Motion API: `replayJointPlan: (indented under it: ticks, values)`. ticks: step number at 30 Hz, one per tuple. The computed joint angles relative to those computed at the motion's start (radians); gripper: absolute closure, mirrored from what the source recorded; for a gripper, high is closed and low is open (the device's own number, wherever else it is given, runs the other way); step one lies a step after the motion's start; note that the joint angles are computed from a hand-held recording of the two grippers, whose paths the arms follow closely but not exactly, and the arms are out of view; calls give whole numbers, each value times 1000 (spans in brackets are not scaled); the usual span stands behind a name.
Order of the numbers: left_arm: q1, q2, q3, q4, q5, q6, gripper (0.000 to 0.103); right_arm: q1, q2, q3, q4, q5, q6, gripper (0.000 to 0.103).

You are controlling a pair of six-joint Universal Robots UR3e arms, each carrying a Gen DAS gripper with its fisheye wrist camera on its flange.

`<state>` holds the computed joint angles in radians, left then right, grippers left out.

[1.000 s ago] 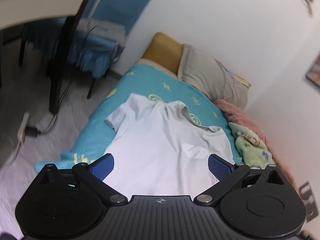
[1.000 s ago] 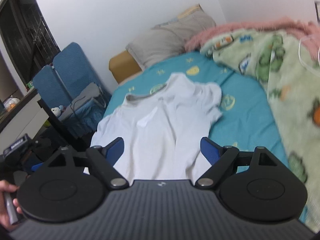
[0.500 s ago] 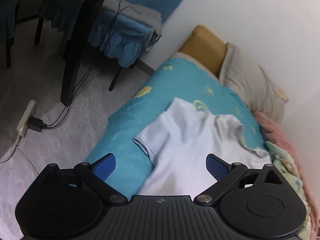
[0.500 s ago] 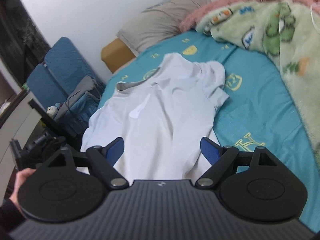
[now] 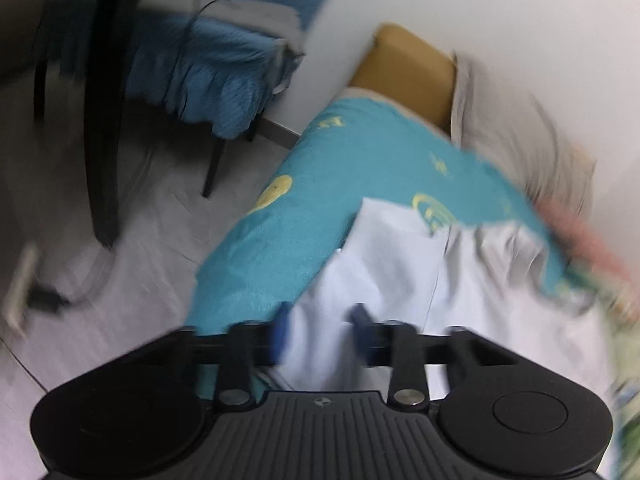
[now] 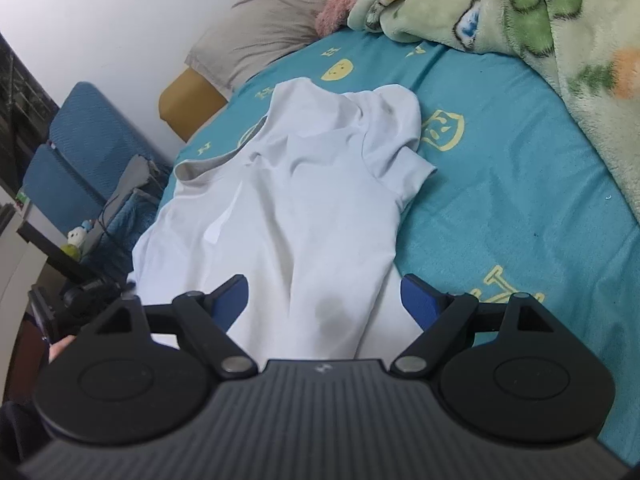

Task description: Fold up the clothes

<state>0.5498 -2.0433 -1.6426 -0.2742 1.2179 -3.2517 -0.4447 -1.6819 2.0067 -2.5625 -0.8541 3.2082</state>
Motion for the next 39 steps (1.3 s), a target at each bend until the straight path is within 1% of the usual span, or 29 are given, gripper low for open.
replayJointPlan:
  ticks: [1, 4, 6, 9, 13, 15, 16, 17, 19, 20, 22, 24, 25, 27, 29, 31, 33, 34, 36, 39]
  values:
    - [-27, -2, 25, -14, 43, 36, 97, -10, -4, 6, -3, 15, 10, 18]
    - [-127, -4, 89, -10, 190, 132, 99, -35, -26, 22, -4, 40, 23, 18]
    - [-203, -7, 121, 15, 252, 228, 99, -46, -47, 31, -1, 45, 24, 18]
    - [-305, -3, 158, -4, 243, 373, 99, -61, -71, 39, 9, 52, 27, 18]
    - [-448, -54, 239, -88, 228, 577, 99, -66, -80, 43, 2, 48, 36, 18]
    - [-489, -79, 259, -160, 192, 606, 96, -63, -74, 43, -6, 43, 35, 18]
    - [-502, -86, 260, -187, 168, 611, 89, -61, -71, 42, -7, 40, 32, 18]
    - [-505, -81, 242, -189, 145, 610, 76, -61, -68, 42, -6, 37, 28, 18]
    - [-494, -54, 173, -149, 103, 601, 63, -57, -64, 44, -5, 29, 26, 18]
    - [-473, -31, 133, -132, 74, 590, 59, -58, -62, 44, -3, 30, 29, 18]
    - [-407, 34, 41, -109, -13, 530, 55, -61, -59, 44, 0, 35, 34, 18]
    - [-328, 99, -50, -84, -108, 462, 49, -69, -61, 44, 7, 49, 39, 18]
    - [-289, 115, -76, -64, -142, 419, 46, -69, -61, 45, 6, 50, 41, 18]
    - [-227, 133, -104, -25, -178, 327, 44, -66, -59, 45, 3, 50, 47, 18]
    - [-200, 110, -99, 42, -150, 212, 37, -57, -53, 42, 6, 42, 48, 18]
    - [-181, 55, -58, 88, -114, 91, 33, -50, -47, 39, 9, 32, 50, 18]
    - [-163, -1, -9, 112, -103, -6, 32, -43, -42, 39, 3, 22, 53, 18]
    - [-163, -26, 18, 120, -96, -36, 29, -42, -40, 39, 0, 19, 53, 18]
    - [-170, -71, 78, 121, -82, -63, 28, -38, -34, 39, -6, 15, 54, 18]
    - [-199, -134, 174, 113, -72, -68, 28, -29, -18, 37, -15, 3, 50, 18]
